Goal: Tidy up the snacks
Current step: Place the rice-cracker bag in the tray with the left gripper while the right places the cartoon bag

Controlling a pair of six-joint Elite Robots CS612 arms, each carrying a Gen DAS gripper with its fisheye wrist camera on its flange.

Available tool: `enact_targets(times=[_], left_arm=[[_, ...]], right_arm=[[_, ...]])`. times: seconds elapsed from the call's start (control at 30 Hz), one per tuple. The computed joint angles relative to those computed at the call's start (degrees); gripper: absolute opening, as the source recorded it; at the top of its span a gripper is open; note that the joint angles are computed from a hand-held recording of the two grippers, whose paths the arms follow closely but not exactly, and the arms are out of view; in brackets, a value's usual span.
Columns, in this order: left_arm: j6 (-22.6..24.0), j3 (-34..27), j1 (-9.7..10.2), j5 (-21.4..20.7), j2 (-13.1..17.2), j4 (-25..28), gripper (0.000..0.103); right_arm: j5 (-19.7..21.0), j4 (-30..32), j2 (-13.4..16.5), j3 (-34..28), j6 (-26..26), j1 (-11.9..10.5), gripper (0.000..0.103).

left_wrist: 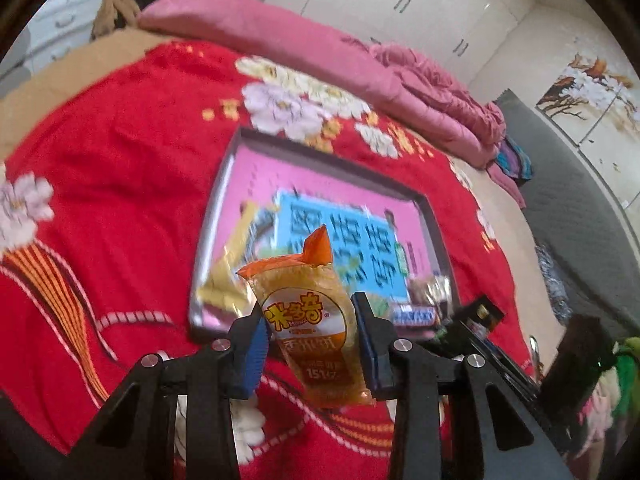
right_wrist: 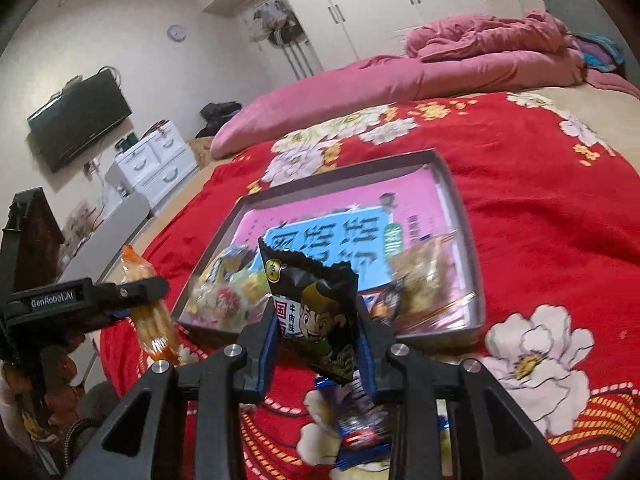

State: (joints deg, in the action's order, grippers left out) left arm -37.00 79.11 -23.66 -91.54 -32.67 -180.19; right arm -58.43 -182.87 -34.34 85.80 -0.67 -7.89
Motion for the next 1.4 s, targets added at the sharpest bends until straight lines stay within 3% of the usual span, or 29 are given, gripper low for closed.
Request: enact_targets(times=[0.27,0.43,0.9,1.4], left_arm=[[3.15,-3.11,-0.50,9.80,1.26,5.39,0.040],[3.89,-4.91,-0.66,11.27,2.45,7.28,0.036],[4.87,-8.22,-0.67,11.29,4.93,8.42,0.036],[5.42,-9.11,-0.57,9.29,5.24,9.84,0.036]], right_arm=[[-3.50,-1.90,0.50,-0.89,1.82,-0.57,0.034],[-6.18,-1.18,0.76,-1.37,3.62,-0.68,0.034],[-9.76,0.77,2.41,-3.90,3.03,-0.24,0.034],[-7.84,0.67,3.15,-4.77,2.49,-0.32,0.035]])
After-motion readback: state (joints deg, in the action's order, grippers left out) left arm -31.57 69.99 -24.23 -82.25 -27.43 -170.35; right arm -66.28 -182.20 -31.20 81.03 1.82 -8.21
